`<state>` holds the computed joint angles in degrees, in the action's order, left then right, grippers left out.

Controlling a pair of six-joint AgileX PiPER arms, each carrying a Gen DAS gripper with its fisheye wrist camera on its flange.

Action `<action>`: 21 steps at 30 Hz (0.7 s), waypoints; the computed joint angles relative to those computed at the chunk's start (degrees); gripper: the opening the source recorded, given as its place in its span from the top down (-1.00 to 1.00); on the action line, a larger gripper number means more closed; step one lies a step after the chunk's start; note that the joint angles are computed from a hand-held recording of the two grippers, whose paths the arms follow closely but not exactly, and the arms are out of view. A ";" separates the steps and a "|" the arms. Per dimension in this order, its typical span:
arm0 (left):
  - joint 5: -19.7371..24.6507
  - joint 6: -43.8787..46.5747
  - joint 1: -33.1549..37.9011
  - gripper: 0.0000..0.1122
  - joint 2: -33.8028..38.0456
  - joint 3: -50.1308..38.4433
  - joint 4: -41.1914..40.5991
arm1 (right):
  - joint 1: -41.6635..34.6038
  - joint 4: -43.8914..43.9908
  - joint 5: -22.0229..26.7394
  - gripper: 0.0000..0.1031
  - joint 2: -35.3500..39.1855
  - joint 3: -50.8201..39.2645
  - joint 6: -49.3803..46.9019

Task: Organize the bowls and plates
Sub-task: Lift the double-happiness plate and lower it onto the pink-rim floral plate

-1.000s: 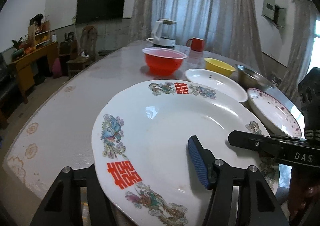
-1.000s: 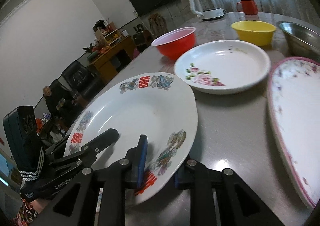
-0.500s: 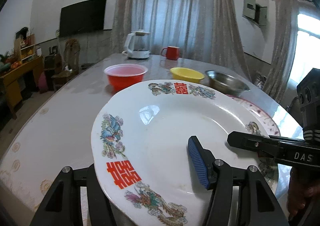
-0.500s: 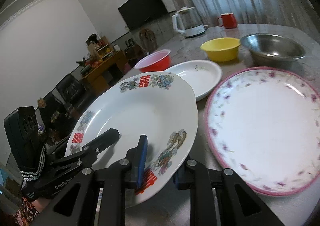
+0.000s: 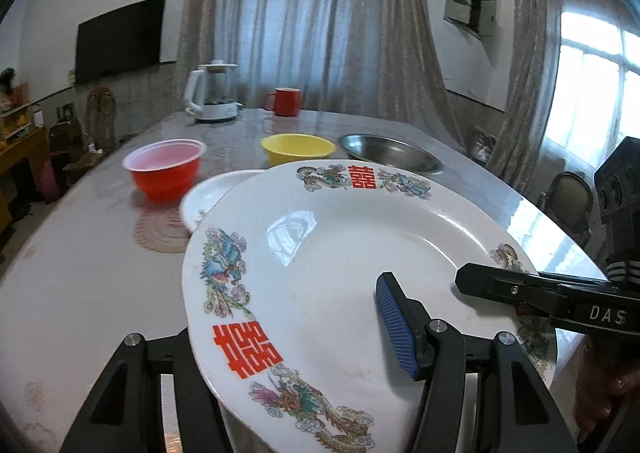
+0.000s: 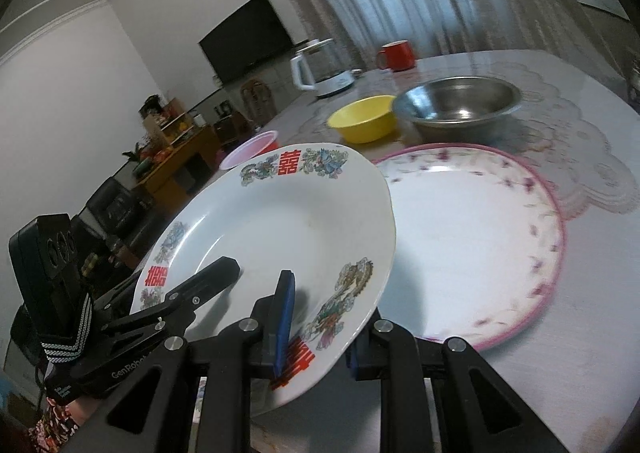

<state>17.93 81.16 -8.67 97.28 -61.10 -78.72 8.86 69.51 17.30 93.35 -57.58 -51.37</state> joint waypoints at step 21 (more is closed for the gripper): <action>9.61 -53.41 -11.81 -0.11 14.94 -24.36 47.31 | -13.97 -21.95 10.97 0.60 0.98 -4.85 22.63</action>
<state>27.54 27.75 -20.48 112.22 -85.46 -31.41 -5.11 47.56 28.27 94.33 -62.43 -28.73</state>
